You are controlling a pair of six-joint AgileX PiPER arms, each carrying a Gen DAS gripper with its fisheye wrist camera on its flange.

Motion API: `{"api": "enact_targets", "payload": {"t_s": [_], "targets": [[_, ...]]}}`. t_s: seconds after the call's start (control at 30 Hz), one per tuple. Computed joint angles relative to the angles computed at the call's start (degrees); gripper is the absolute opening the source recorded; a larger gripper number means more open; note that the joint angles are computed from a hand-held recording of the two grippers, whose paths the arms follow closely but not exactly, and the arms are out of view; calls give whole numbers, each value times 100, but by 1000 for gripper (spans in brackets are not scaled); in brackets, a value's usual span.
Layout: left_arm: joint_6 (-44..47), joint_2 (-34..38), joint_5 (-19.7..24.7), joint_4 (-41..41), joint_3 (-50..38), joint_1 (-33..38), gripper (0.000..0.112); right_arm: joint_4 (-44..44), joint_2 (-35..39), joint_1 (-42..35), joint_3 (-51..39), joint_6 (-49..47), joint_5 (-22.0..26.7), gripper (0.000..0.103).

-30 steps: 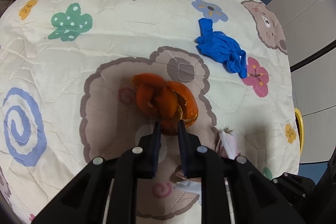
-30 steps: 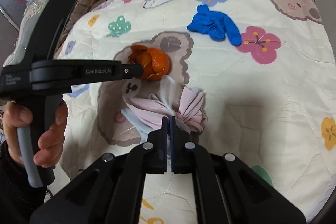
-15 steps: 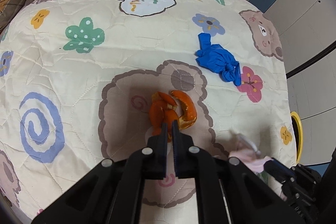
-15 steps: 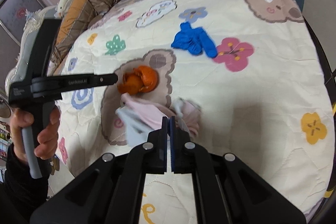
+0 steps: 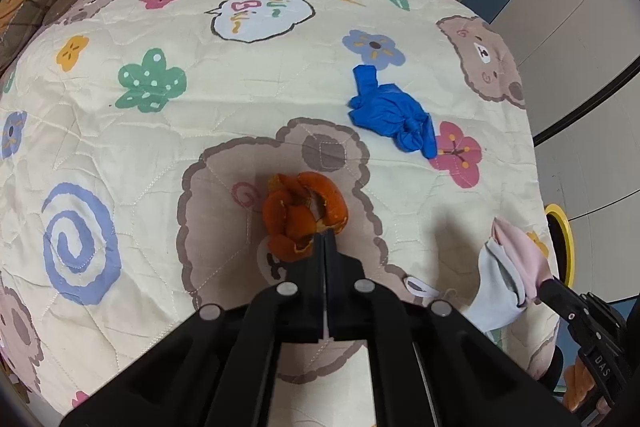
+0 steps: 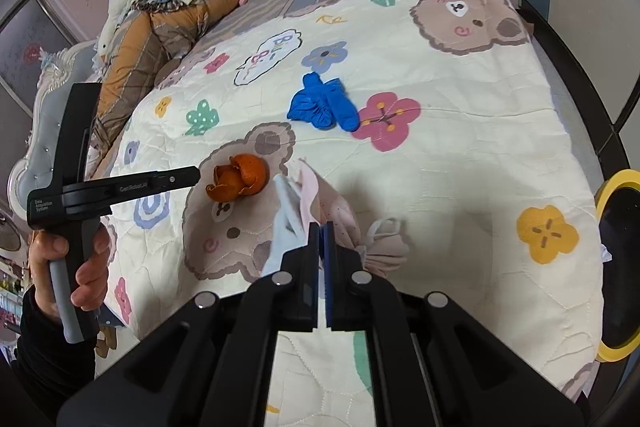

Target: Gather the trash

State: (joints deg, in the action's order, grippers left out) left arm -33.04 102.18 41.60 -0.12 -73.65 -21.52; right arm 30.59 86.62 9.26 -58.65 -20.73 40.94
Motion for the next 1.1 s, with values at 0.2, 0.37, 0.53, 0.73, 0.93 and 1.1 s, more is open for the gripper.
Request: {"api": "enact_targets", "payload": {"t_s": [0.2,0.37,0.53,0.73,0.93,1.1], "targets": [[140,25,6,-176,147,83,1,73,-64,-24,65,-108,59,1],[160,80,-330,-235,369,177,30,117,-10,63,69,-155,51,1],[190,218,-615,-387,410,309,42,84,76,169,57,-146,26,1],[158,739,-625,-381,147,295,42,75,227,195,19,-164,14,1],[-1,1069,-670,-334,-82,283,29,109,322,182,27,-231,1,1],[123,851,-813,-414,138,298,22,187,331,123,33,-286,24,1]]}}
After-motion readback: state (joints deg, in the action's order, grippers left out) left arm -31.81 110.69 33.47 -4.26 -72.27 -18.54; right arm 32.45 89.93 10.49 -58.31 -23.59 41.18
